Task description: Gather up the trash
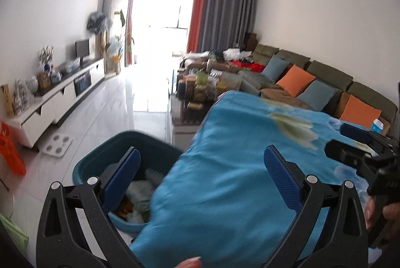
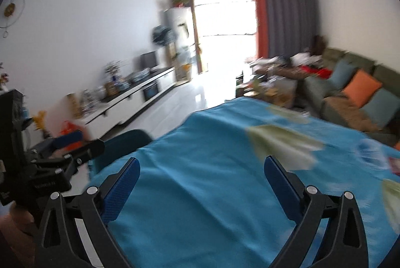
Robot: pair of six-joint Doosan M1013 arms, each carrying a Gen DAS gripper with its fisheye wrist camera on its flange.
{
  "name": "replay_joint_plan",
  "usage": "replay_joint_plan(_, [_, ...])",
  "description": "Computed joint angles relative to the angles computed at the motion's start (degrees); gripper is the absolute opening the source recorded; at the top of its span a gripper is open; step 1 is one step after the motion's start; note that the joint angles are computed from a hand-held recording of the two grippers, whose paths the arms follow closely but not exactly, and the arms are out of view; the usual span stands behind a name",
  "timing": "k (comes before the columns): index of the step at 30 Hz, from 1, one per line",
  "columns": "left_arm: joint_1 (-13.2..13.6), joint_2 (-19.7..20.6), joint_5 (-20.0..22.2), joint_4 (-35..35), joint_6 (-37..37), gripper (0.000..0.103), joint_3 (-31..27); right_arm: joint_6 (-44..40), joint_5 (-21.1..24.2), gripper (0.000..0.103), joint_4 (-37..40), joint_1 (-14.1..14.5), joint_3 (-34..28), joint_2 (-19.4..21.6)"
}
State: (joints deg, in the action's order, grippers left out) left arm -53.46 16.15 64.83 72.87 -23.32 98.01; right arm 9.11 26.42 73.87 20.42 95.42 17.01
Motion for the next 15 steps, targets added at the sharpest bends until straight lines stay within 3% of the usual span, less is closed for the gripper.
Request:
replay_joint_plan(6, [-1.0,3.6,2.9,4.7,2.6,0.097,-4.9,-17.2,-8.0,0.096,18.6,-1.1,4.6,-2.7])
replay_joint_plan(10, [-1.5,5.3,3.2,6.2,3.9,0.097,-7.3,-29.7,-9.2,0.096,33.0,-2.2,6.7,-3.6])
replay_joint_plan(15, [-2.0,6.7,2.8,7.6,4.4,0.097,-9.2,-40.2,-10.3,0.096,44.2,-2.9,8.4,-4.1])
